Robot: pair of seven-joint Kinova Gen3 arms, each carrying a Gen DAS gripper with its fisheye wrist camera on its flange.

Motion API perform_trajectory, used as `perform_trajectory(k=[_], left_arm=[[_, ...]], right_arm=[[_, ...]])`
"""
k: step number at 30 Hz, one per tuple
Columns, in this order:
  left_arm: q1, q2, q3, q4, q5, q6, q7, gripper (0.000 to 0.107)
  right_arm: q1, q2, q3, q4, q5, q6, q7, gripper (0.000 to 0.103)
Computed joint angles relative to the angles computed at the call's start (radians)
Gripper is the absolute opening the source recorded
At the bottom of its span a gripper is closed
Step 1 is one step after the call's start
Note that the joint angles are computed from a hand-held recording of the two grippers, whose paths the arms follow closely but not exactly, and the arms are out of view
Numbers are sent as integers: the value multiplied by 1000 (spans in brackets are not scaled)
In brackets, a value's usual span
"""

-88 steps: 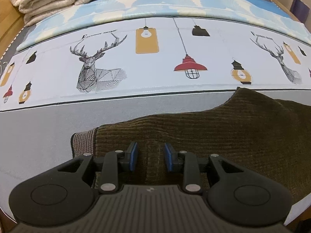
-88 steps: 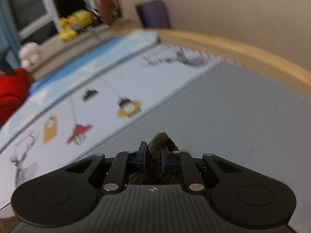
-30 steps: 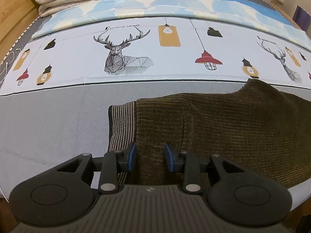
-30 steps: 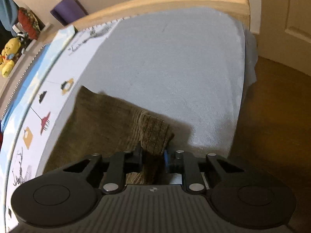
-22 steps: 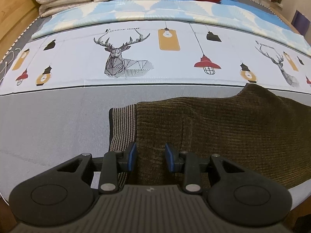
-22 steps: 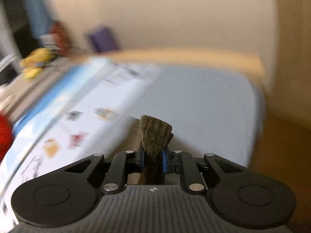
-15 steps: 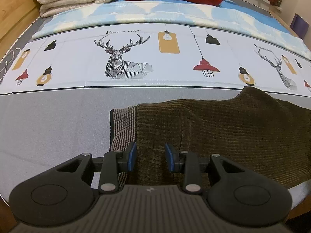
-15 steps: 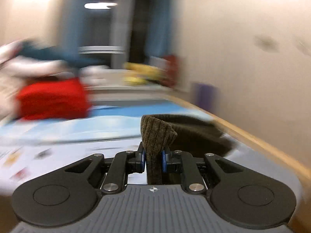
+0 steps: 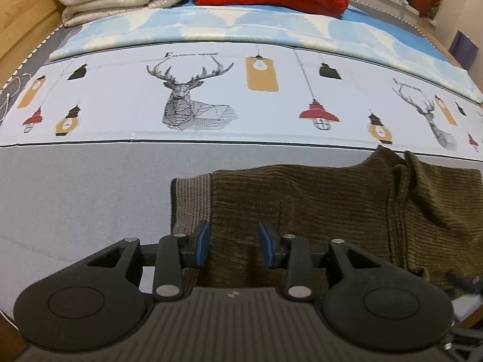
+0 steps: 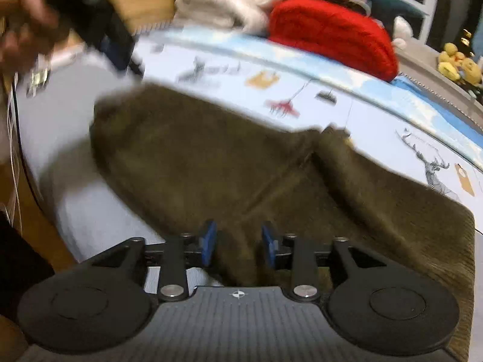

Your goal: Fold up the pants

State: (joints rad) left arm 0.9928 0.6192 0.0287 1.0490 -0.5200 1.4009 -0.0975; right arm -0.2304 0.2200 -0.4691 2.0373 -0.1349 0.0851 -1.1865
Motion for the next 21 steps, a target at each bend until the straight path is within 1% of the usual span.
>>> perform_trajectory(k=[1,2,4,5,6,7,8,9,10,13,14,15,16,17,18,19,20,21], left_arm=[[-1,-3,-1,6,0,-4,6,39],[-2,-5,-1,8,1,-8,9,39],[-3,-2,1,3,0,-7,3,39],[-3,1,3,-2,0,-5,-3,39],[-3,4,4,-8,0,-4,-10,39],[-4,7,4,-10,1,-4,-14,39],[-3,10,4,-16,2,-1,-19,39],[-2,12,2,-19,2,1,-21,39],[-1,13,0,-19,3,0,-19,39],[0,12,-3,-17,4,-1,-16,39],[0,13,-4,-17,4,0,-17,39],[-1,12,-4,-16,4,-2,-17,39],[-2,13,-4,-16,6,-3,-16,39],[-3,15,-4,-19,7,-2,-18,39],[-4,16,-4,-21,7,-1,-19,39],[-4,16,-5,-23,8,-3,-17,39],[-4,14,-6,-22,9,-8,-12,39],[-3,13,-7,-21,9,-14,-7,39]], right_arm=[[-7,2,15,4,3,-20,-2,51],[-22,14,36,1,9,-24,-8,51],[-87,45,115,-19,53,4,-54,51],[-111,69,141,-35,94,19,-83,51],[-120,93,148,-54,126,37,-99,50],[-114,116,137,-74,142,44,-101,48],[-89,127,110,-76,147,41,-86,47],[-46,130,66,-74,136,43,-56,32],[-4,136,19,-79,115,48,-15,15],[128,75,-120,-37,47,-16,105,13],[169,48,-166,-26,25,-24,136,13],[203,27,-205,-20,20,-15,154,13],[219,21,-226,-20,31,11,174,13],[217,35,-228,-23,58,51,210,14],[196,57,-212,-25,99,90,244,14],[161,68,-177,-22,139,113,262,15],[145,65,-160,-13,163,119,263,17],[147,59,-162,-14,171,113,249,18]])
